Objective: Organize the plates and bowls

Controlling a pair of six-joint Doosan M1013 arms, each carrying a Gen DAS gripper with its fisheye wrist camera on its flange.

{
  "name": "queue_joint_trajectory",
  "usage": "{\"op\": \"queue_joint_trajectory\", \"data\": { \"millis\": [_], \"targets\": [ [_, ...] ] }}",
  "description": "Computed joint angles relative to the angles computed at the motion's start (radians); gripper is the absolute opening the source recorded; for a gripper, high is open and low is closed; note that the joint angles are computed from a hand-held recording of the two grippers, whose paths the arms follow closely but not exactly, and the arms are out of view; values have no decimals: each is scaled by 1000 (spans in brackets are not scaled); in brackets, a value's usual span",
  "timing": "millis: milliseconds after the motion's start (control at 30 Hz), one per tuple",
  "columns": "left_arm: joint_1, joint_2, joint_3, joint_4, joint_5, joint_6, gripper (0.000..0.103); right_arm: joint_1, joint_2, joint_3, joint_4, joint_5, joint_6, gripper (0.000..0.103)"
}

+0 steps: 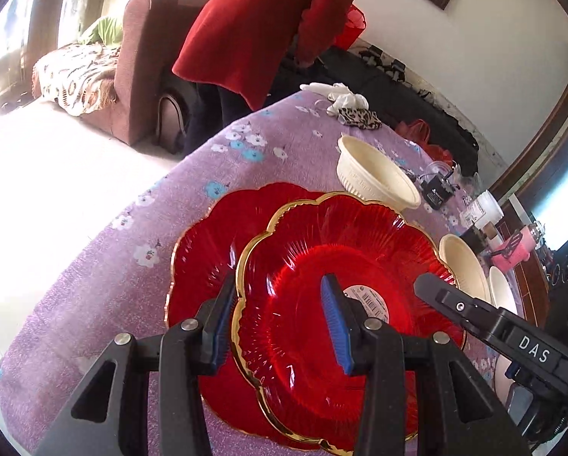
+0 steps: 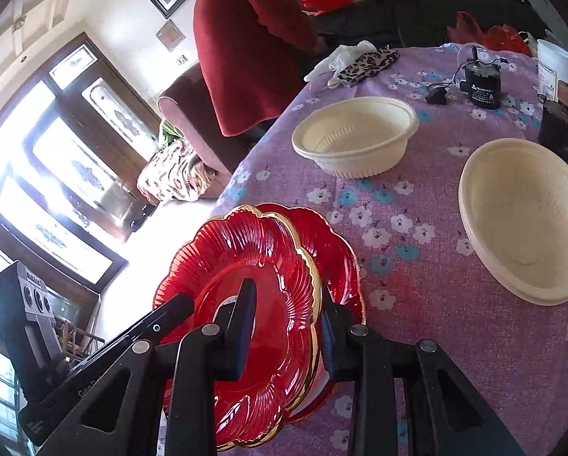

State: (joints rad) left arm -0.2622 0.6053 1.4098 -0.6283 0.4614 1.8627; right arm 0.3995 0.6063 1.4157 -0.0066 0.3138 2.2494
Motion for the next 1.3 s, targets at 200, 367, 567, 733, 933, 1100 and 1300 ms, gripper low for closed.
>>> {"op": "queue_joint_trajectory", "data": {
  "millis": [200, 367, 567, 733, 933, 1100, 1300],
  "targets": [
    [0, 4, 1, -39, 14, 20, 46, 0, 5, 4, -37, -7, 51, 38],
    [2, -28, 45, -88, -49, 62, 60, 18, -11, 24, -328, -19, 293, 49],
    [3, -80, 108, -140, -120, 123, 63, 32, -68, 92, -702, -40, 634, 53],
    [-5, -128, 171, -234, -167, 236, 70, 46, -119, 161, -952, -8, 858, 64],
    [-24, -171, 225, -298, -218, 323, 70, 44, -160, 236, -1032, -27, 982, 65],
    [-31, -212, 264, -422, -184, 466, 70, 50, -194, 301, -1187, -42, 1167, 65],
    [-71, -262, 244, -328, 14, 487, 75, 39, -242, 395, -1306, -51, 1357, 66]
  ]
}}
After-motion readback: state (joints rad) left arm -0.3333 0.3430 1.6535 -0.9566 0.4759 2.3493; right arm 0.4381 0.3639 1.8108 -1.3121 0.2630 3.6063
